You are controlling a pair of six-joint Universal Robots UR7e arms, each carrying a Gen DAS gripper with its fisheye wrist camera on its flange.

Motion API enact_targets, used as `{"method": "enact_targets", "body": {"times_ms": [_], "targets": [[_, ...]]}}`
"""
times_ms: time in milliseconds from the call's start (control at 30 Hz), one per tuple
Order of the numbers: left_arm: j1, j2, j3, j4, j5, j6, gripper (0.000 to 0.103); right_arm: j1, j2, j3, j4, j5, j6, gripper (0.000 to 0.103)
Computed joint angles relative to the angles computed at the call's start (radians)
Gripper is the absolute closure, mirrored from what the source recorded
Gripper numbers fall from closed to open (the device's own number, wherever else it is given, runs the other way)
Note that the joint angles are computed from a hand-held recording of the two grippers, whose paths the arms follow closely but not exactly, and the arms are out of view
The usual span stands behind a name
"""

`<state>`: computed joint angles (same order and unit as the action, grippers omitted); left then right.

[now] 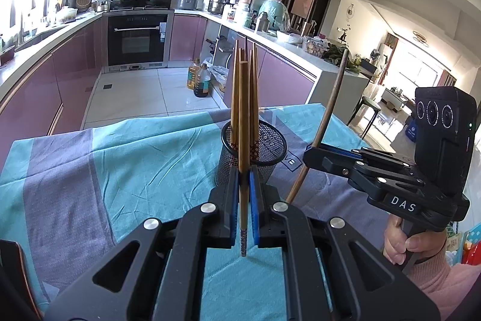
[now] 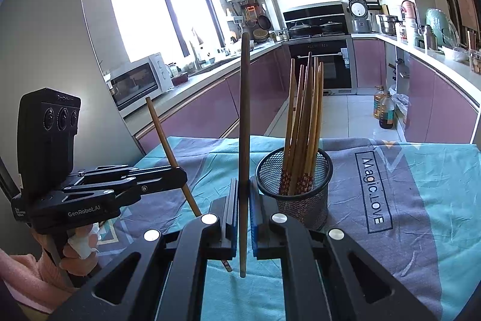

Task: Organize utensils
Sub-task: 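Lower the left tool's chopstick into the mesh cup while the right tool holds its own there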

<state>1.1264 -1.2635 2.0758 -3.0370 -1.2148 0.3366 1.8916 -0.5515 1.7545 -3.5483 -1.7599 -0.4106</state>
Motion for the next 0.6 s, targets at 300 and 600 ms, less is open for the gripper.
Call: {"method": "enact_targets", "body": {"times_ms": [300,600], "targets": [[0.002,-0.002,-0.003,-0.002,-0.008,0.006,0.095,0.003,0.001,-0.003,-0.012,-0.003,-0.008,0.097],[-0.003,0.001,-0.013,-0.001,-0.015,0.015,0.095,0.004,-0.005,0.001,-0.022,-0.001,-0.017,0.097]]}}
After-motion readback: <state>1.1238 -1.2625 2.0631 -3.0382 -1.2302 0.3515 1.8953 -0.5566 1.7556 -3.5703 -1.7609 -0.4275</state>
